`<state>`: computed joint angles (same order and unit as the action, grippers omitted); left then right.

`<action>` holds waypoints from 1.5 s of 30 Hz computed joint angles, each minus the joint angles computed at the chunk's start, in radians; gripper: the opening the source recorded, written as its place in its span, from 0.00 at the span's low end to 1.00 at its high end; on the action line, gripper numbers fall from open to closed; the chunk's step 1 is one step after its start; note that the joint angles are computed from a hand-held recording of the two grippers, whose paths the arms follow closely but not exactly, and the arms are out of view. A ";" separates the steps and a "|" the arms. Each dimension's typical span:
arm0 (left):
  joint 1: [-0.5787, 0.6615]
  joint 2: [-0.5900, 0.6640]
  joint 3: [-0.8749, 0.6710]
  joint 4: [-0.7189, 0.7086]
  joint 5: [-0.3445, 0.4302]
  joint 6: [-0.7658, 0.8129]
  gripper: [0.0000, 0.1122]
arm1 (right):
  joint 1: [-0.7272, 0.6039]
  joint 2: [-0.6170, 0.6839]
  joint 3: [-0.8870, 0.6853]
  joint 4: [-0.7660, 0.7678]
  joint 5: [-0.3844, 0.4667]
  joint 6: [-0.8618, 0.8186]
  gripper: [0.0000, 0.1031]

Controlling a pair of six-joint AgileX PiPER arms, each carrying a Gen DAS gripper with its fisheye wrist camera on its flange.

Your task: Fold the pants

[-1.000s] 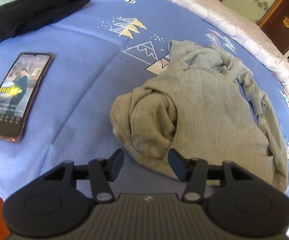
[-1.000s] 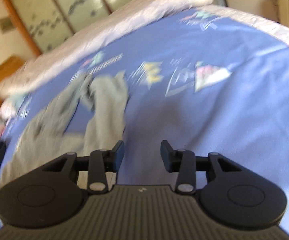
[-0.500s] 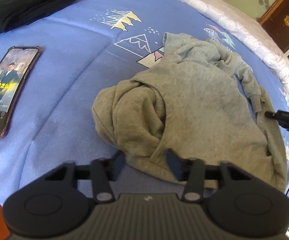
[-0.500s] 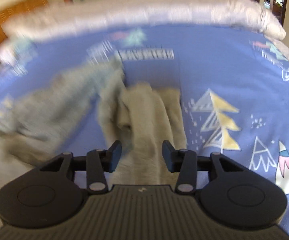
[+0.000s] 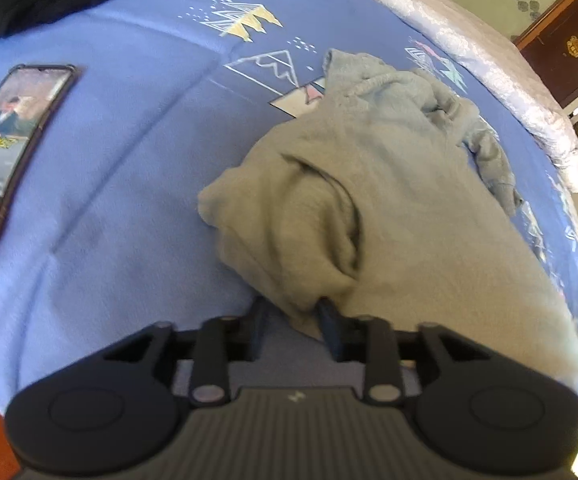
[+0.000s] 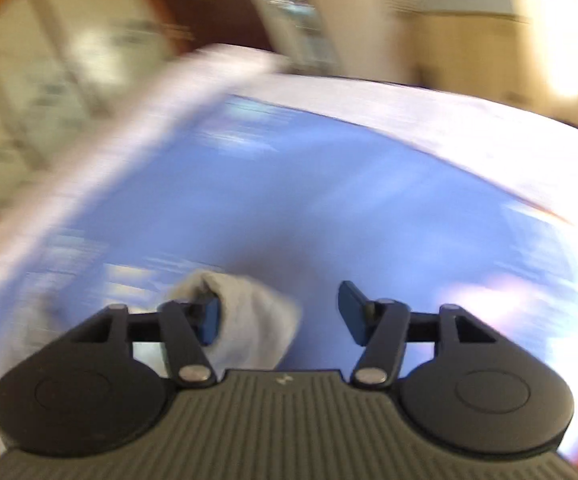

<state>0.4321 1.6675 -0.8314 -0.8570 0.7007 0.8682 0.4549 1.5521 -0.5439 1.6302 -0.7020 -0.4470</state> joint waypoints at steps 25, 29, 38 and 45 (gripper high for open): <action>-0.022 -0.264 0.046 0.256 0.016 -0.080 0.30 | 0.050 0.208 -0.055 -0.268 0.013 -0.268 0.62; -0.266 -0.335 0.043 0.397 -0.124 -0.152 0.37 | 0.106 0.365 -0.158 -0.104 -0.012 -0.447 0.23; -0.946 -0.030 -0.108 1.084 -0.601 -0.545 0.55 | -0.027 -0.264 0.257 -0.245 -0.181 0.146 0.22; -1.040 0.368 -0.519 0.888 -0.327 -0.204 0.46 | -0.380 -0.795 0.417 -0.087 0.088 -0.067 0.17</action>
<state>-0.6074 2.0358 -1.3509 0.0308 0.3740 0.6645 0.0751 0.7573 -0.1272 1.5429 -0.6143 -0.5143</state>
